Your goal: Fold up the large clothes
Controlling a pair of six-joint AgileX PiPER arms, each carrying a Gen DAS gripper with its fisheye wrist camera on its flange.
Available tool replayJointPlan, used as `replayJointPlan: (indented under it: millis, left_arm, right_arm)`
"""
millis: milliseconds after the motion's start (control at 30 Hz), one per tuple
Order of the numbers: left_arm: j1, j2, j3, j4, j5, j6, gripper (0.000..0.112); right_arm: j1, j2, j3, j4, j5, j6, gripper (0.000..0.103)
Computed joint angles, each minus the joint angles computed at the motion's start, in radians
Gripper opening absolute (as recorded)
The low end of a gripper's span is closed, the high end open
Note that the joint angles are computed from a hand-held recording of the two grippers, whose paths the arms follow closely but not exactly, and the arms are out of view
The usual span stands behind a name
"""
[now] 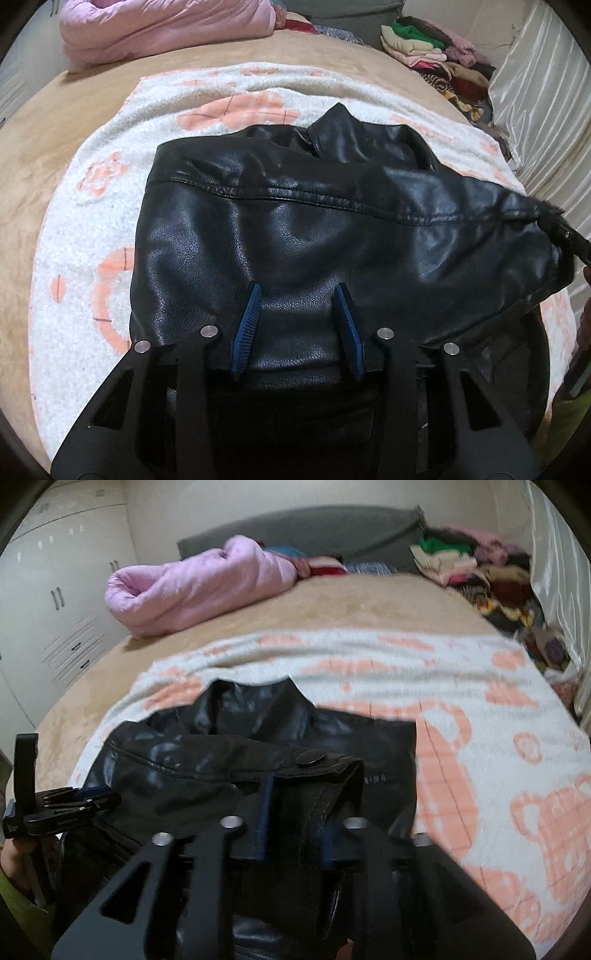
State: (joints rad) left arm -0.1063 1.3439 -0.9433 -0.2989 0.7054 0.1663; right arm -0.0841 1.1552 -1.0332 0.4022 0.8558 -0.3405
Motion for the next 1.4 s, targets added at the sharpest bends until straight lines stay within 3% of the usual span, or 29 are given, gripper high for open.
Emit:
replayJointPlan:
  millis: [67, 100, 133, 200, 300, 467, 567, 733, 900, 1033, 1133, 1233, 1400]
  left_arm:
    - [0.002, 0.001, 0.000, -0.002, -0.001, 0.007, 0.034]
    - [0.004, 0.001, 0.001, -0.006, -0.002, 0.012, 0.034]
    - [0.004, 0.001, 0.002, -0.008, -0.003, 0.014, 0.034]
    - [0.002, 0.000, 0.004, 0.001, -0.007, 0.014, 0.034]
    - [-0.009, -0.004, 0.010, 0.026, -0.016, 0.000, 0.034]
    - [-0.034, -0.005, 0.016, 0.068, -0.032, -0.041, 0.034]
    - [-0.040, -0.005, 0.014, 0.083, -0.030, -0.052, 0.034]
    - [-0.021, -0.006, 0.019, 0.040, -0.028, -0.010, 0.034]
    - [0.003, -0.018, 0.038, -0.015, -0.034, 0.044, 0.034]
    - [0.002, -0.049, 0.047, -0.013, -0.036, 0.040, 0.034]
    - [0.005, -0.112, 0.053, -0.026, 0.002, 0.031, 0.054]
    - [-0.038, -0.173, 0.077, 0.054, 0.000, -0.046, 0.059]
    - [-0.073, -0.171, 0.117, 0.116, -0.003, -0.103, 0.059]
  right_arm:
    - [-0.025, -0.027, 0.032, 0.011, -0.003, 0.001, 0.035]
    - [-0.014, -0.053, 0.054, -0.033, -0.030, 0.054, 0.048]
    - [-0.006, -0.098, 0.094, -0.075, -0.080, 0.109, 0.050]
    - [-0.004, -0.126, 0.120, -0.077, -0.101, 0.131, 0.050]
    - [0.108, -0.143, 0.141, -0.181, -0.149, 0.220, 0.050]
    - [0.289, -0.016, 0.084, -0.262, -0.124, 0.279, 0.059]
    - [0.378, 0.056, 0.060, -0.399, -0.122, 0.385, 0.067]
    - [0.375, 0.175, 0.060, -0.455, -0.104, 0.417, 0.064]
    - [0.375, 0.188, 0.083, -0.457, -0.135, 0.425, 0.064]
    - [0.296, 0.046, 0.113, -0.267, -0.133, 0.275, 0.065]
    - [0.287, -0.036, 0.126, -0.229, -0.088, 0.250, 0.065]
    - [0.266, -0.075, 0.145, -0.165, -0.042, 0.216, 0.065]
    - [0.380, -0.020, 0.185, -0.365, -0.034, 0.429, 0.065]
